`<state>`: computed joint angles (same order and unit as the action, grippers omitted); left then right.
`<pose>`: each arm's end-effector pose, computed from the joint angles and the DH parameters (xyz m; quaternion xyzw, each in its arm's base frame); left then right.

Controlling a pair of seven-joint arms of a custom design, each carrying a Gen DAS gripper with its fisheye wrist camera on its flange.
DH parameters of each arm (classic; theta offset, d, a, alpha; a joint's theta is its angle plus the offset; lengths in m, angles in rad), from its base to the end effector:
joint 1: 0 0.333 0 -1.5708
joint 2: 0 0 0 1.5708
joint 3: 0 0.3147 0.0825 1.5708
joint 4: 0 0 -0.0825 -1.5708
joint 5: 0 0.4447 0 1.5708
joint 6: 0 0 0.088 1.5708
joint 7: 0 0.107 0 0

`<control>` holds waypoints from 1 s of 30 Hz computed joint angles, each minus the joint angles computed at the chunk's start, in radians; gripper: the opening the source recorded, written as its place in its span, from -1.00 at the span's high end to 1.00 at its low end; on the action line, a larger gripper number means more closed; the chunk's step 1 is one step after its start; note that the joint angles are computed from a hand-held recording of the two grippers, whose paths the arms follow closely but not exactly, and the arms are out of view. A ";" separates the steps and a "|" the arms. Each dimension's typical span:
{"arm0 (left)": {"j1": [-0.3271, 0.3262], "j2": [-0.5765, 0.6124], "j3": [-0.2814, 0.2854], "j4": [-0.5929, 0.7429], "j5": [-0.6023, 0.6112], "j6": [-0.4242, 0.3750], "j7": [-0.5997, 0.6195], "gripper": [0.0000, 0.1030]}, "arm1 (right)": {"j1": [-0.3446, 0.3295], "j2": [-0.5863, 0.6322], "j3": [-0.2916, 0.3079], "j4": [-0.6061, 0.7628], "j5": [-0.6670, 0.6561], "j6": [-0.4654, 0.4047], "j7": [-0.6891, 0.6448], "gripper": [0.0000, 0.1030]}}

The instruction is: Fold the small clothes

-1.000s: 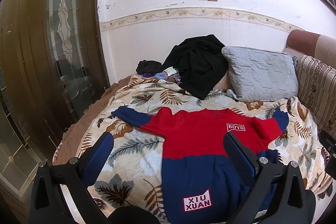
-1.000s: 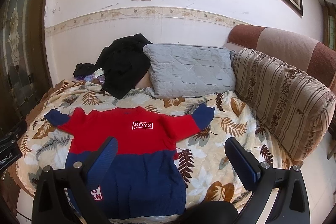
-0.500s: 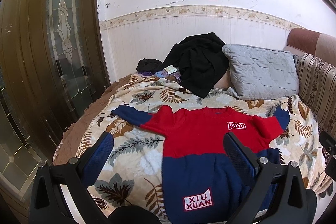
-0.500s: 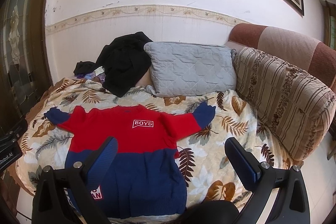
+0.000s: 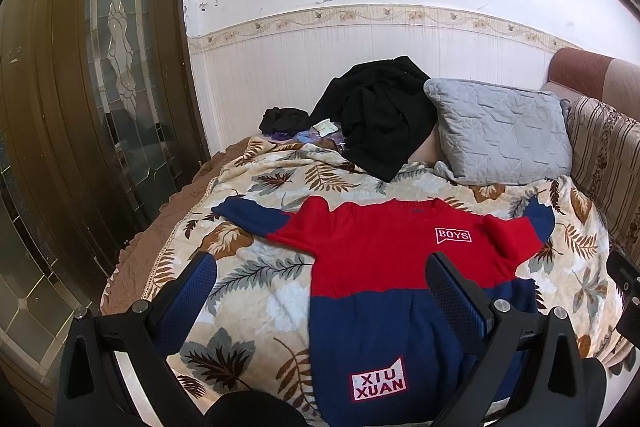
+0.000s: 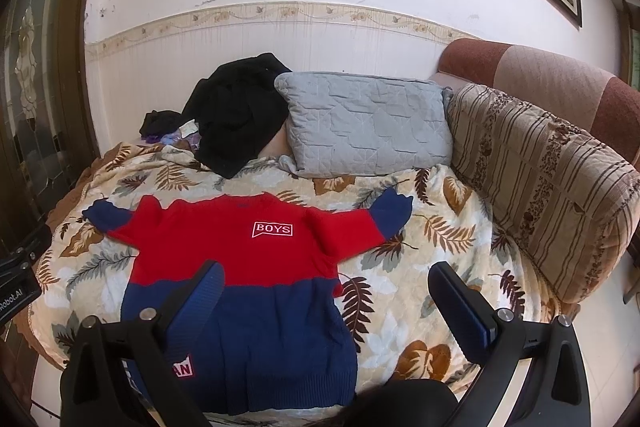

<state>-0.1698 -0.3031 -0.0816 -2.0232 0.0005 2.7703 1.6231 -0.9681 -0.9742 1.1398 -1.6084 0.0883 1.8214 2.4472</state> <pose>0.5541 -0.1493 0.6959 -0.5086 0.7002 -0.3802 0.3262 0.4251 0.4110 0.7139 -0.4111 0.7746 -0.4447 0.1821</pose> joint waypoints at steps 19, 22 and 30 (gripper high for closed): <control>-0.005 0.187 -0.021 0.167 -0.055 -0.152 0.053 -1.00 | 0.098 0.095 -0.054 -0.214 0.005 0.195 0.019 -1.00; 0.013 0.328 -0.056 0.284 -0.023 -0.250 0.038 -1.00 | 0.200 0.148 -0.156 -0.413 0.040 0.395 0.015 -1.00; -0.017 0.693 -0.100 0.608 0.161 -0.386 -0.086 -1.00 | 0.319 0.330 -0.391 -0.759 0.207 0.846 0.135 -0.73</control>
<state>-0.1869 0.3903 -0.1816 -1.4152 0.1613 2.3846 1.5372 -0.6488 -0.6443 0.7490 -2.3674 0.2958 2.6670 2.5817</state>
